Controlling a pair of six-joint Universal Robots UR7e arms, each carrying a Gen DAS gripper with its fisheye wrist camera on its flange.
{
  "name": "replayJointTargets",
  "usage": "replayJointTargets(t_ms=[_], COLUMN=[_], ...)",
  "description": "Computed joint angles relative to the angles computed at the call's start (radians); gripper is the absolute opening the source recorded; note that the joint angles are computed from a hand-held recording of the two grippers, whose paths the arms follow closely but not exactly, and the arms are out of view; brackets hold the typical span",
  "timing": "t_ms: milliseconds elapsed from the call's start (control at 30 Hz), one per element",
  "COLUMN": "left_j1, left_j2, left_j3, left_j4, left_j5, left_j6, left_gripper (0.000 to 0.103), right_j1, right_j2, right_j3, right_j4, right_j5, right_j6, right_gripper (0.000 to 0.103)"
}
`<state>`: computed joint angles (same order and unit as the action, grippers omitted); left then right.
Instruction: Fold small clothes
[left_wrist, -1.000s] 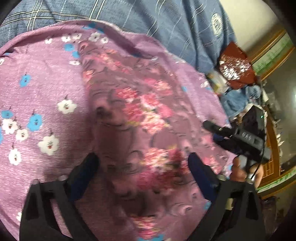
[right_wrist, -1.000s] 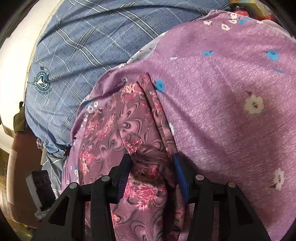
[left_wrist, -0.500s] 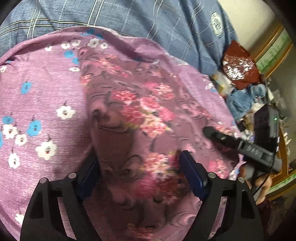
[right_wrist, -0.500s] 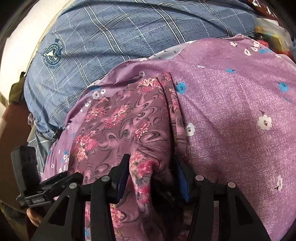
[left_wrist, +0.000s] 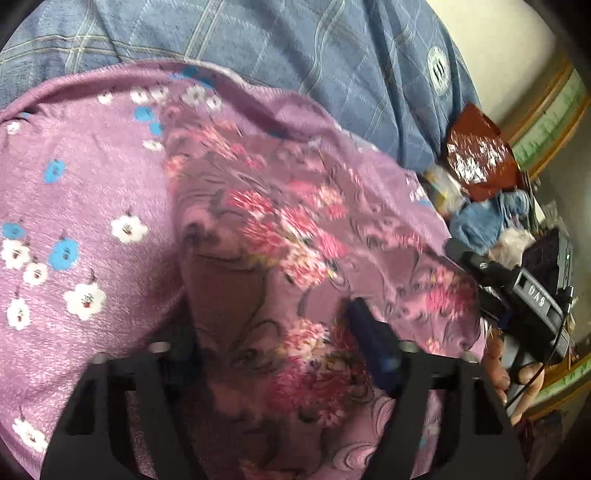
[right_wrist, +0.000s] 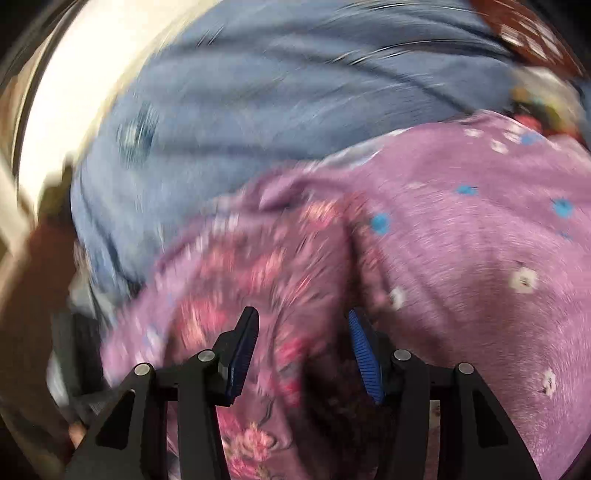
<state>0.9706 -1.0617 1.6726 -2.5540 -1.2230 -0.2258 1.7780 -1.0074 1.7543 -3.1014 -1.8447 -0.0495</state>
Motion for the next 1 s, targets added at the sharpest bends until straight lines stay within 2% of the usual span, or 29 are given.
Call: replayJointTargets(t_ms=[33,67,133,233,300,333,367,400,433,467,533,633,833,900,1000], left_j1=[-0.005,-0.01,-0.015,-0.026,-0.022,-0.008,-0.003,-0.002,-0.003,-0.008,-0.004,-0.001,-0.083,-0.099,-0.078], left_j2=[-0.002,-0.006,-0.014,-0.016,-0.007,0.008,0.016,0.019,0.018,0.014,0.003,-0.004,-0.046,-0.065,-0.109], left_j3=[0.009,0.016,0.025,0.037,0.027,0.003,-0.009,-0.008,-0.001,0.004,0.003,0.006,0.065,0.067,0.085], left_j4=[-0.027,-0.048,-0.08,-0.128,-0.11,-0.049,-0.007,-0.007,-0.022,-0.036,-0.046,-0.061,-0.164,-0.14,-0.096], left_j5=[0.016,0.029,0.01,0.003,-0.013,-0.052,-0.05,-0.04,-0.026,0.002,-0.003,-0.022,0.065,0.099,0.093], left_j6=[0.001,0.004,0.022,0.058,0.053,0.035,0.008,-0.008,-0.017,-0.014,0.003,0.0,0.097,0.128,0.104], left_gripper=[0.04,0.028,0.024,0.027,0.062,0.088,0.087,0.08,0.063,0.042,0.024,0.02,0.017,0.017,0.017], right_j1=[-0.016,-0.023,-0.026,-0.028,-0.03,-0.029,-0.026,-0.024,-0.021,-0.017,-0.012,-0.011,-0.013,-0.015,-0.013], right_j2=[-0.013,-0.015,-0.014,-0.007,-0.01,-0.014,-0.011,-0.01,-0.008,-0.005,-0.002,-0.001,-0.005,-0.011,-0.017], right_j3=[0.015,0.02,0.021,0.014,0.02,0.024,0.026,0.026,0.025,0.025,0.023,0.025,0.032,0.042,0.049], right_j4=[-0.036,-0.053,-0.078,-0.079,-0.088,-0.088,-0.09,-0.084,-0.08,-0.079,-0.076,-0.097,-0.13,-0.154,-0.162], right_j5=[0.034,0.042,0.012,-0.019,-0.011,-0.009,-0.01,-0.011,-0.018,-0.025,-0.032,-0.028,-0.007,0.027,0.068], right_j6=[0.04,0.059,0.095,0.11,0.105,0.103,0.102,0.099,0.096,0.094,0.085,0.08,0.093,0.089,0.073], right_gripper=[0.055,0.055,0.055,0.055,0.055,0.055,0.055,0.055,0.055,0.055,0.055,0.055,0.055,0.055,0.055])
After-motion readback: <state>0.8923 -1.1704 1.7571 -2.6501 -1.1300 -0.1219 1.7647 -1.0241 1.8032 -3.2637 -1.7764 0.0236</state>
